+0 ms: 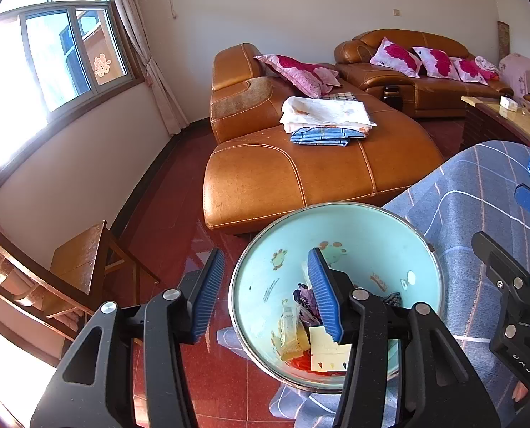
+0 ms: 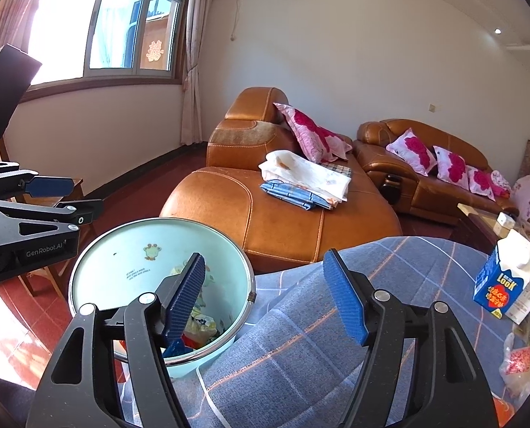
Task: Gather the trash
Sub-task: 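Move both tools back over the table toward the remaining trash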
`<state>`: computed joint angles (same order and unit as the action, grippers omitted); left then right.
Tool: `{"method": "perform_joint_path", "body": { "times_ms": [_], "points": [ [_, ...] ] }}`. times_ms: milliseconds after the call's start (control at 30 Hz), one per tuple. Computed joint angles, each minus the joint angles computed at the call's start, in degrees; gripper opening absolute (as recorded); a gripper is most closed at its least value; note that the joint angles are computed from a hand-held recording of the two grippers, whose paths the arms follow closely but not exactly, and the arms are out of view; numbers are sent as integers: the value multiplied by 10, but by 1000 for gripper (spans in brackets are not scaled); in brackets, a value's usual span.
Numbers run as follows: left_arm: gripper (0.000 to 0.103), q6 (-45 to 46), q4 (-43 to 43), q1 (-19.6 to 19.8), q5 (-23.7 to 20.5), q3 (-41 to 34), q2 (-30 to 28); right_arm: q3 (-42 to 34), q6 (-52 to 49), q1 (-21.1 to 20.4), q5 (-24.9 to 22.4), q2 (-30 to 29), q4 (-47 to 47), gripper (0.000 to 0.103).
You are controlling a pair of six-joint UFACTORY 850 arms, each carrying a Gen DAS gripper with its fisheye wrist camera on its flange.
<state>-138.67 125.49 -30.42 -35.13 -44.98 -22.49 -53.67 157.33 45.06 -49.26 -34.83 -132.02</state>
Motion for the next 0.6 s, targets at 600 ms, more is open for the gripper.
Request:
{"method": "perform_joint_path", "body": {
  "times_ms": [600],
  "points": [
    [60, 6, 1, -18, -11, 10, 12, 17, 19, 5, -26, 10, 16, 80]
  ]
}}
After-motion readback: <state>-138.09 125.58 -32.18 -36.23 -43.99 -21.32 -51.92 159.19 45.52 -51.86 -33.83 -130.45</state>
